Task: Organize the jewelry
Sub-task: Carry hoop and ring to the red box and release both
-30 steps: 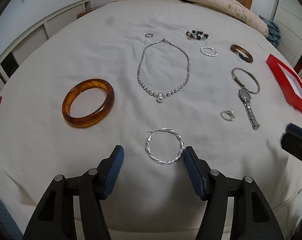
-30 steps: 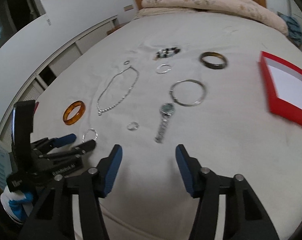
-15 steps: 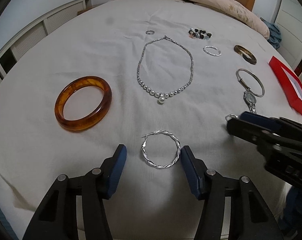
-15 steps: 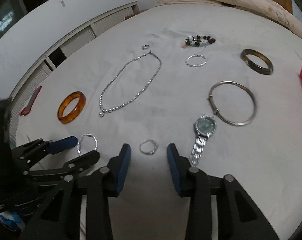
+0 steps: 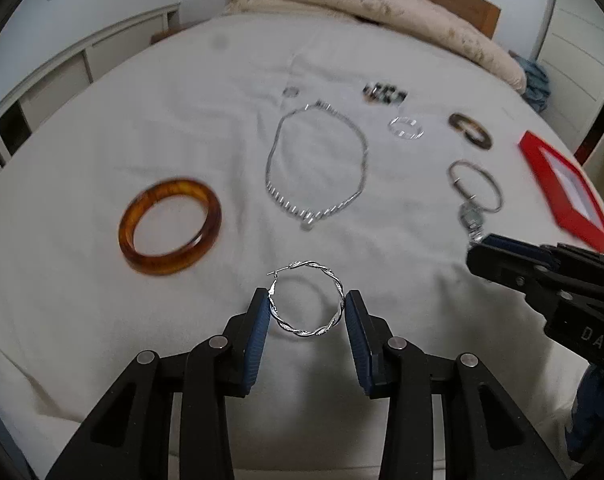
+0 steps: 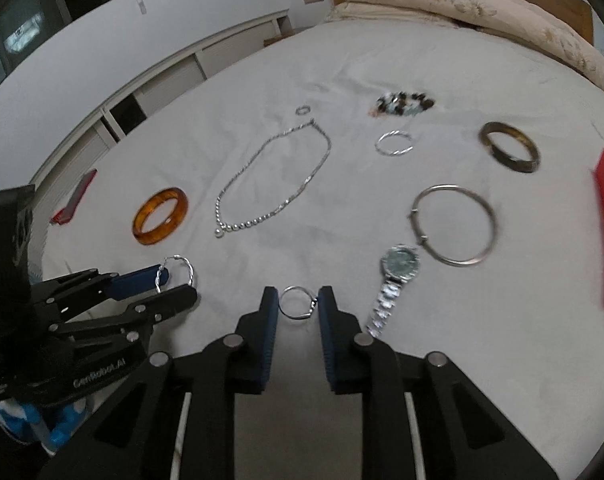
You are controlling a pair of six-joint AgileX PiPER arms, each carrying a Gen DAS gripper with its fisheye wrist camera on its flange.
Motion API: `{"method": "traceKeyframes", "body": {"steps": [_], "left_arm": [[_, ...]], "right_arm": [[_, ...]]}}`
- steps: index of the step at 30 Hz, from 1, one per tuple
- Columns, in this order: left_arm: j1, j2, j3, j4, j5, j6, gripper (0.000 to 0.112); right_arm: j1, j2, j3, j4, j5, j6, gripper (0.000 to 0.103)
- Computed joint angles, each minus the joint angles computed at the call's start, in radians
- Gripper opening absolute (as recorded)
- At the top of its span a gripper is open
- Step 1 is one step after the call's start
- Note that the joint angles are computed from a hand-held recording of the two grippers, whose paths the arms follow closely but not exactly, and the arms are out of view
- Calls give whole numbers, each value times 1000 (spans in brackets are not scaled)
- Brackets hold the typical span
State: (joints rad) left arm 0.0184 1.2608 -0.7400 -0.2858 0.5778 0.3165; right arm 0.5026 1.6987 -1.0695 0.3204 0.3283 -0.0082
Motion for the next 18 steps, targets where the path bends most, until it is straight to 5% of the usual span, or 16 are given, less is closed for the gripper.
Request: {"method": "traceKeyframes", "body": {"steps": [6,11,18], "left_arm": [[-162,-19,-109,87,58,-145,38],[-418,112,-305,165,82,-310,38],[-684,498,-790,180,158,-389,38]], "right_arm": [[-107,-219,136,-21,31,20,19],[-403,-393,212,80,138,-185,19],[-938,-272,73,321,323,-674,19]]}}
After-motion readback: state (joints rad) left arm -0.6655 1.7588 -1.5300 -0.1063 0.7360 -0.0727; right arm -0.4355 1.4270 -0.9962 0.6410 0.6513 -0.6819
